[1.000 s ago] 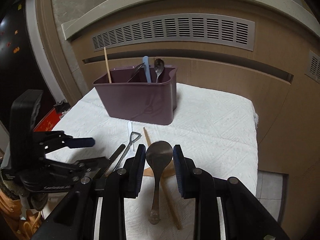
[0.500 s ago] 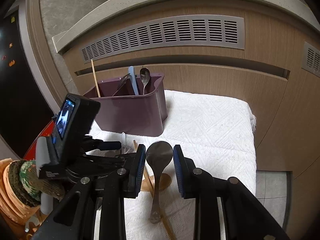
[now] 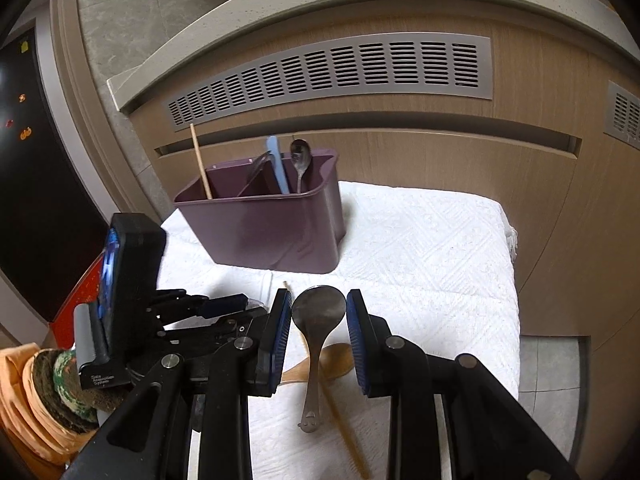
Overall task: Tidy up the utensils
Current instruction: 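Grasp the triangular-headed steel server with the left tool while the right tool lifts the spoon, then carry both utensils over the caddy and open both tools to drop them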
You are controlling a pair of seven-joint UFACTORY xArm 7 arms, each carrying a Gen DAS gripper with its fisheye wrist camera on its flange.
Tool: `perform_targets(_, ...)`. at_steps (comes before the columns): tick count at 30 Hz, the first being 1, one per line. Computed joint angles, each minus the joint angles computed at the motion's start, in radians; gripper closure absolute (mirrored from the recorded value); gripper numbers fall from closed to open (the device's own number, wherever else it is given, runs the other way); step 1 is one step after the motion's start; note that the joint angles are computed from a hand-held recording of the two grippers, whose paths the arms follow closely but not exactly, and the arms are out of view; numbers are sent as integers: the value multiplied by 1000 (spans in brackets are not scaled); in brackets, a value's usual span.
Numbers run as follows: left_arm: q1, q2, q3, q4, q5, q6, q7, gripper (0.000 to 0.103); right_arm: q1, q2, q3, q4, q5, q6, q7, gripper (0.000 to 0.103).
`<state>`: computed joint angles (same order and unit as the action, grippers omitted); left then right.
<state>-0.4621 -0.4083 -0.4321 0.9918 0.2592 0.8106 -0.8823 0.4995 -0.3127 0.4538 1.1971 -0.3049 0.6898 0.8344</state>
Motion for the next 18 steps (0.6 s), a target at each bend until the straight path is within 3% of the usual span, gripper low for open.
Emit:
perform_targets(9, 19, -227, -24, -82, -15, -24, -27, 79, 32, 58, 57, 104, -81, 92, 24, 77)
perform_targets(18, 85, -368, -94, -57, -13, -3, -29, 79, 93, 98, 82, 203, -185, 202, 52, 77)
